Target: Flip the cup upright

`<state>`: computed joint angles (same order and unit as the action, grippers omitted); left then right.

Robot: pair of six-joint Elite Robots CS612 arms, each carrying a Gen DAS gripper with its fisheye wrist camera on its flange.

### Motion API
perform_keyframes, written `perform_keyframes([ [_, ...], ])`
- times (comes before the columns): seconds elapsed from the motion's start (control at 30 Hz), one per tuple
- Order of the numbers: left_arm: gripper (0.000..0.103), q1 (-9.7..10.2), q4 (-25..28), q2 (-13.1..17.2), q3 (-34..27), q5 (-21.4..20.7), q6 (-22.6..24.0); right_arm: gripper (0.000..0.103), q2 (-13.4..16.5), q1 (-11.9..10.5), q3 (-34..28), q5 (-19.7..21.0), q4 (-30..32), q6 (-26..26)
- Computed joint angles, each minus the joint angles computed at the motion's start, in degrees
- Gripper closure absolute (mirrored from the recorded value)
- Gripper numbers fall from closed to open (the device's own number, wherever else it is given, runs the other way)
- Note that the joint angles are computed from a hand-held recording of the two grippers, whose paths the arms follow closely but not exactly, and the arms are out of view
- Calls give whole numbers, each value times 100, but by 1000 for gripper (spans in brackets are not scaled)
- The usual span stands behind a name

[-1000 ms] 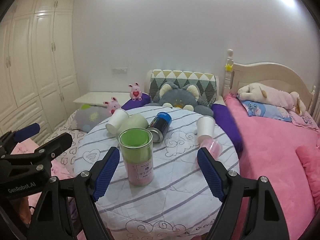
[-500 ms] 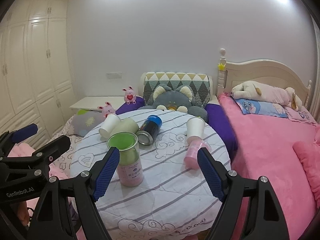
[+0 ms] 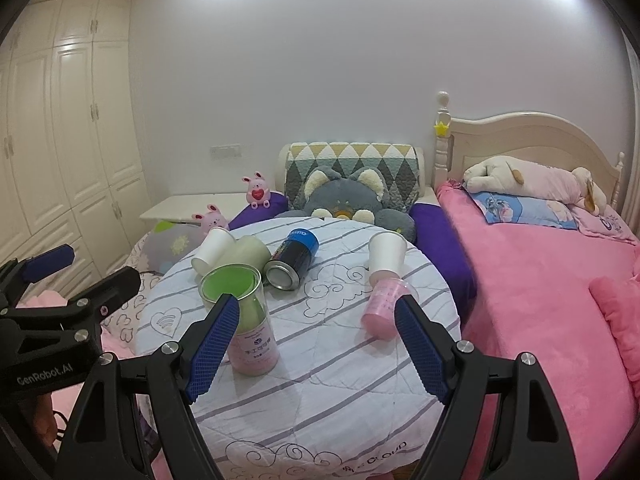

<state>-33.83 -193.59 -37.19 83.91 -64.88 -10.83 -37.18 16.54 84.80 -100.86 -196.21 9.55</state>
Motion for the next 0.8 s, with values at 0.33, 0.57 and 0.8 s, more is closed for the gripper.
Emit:
perform_keyframes([
  [0.33, 0, 19, 58, 40, -71, 40, 16, 22, 52, -17, -42, 26, -48, 2],
  [0.57, 0, 53, 113, 88, -125, -6, -3, 22, 134, -5, -176, 24, 58, 23],
  [0.8, 0, 117, 126, 123, -160, -115, -125, 22, 195, 33, -281, -68, 85, -16],
])
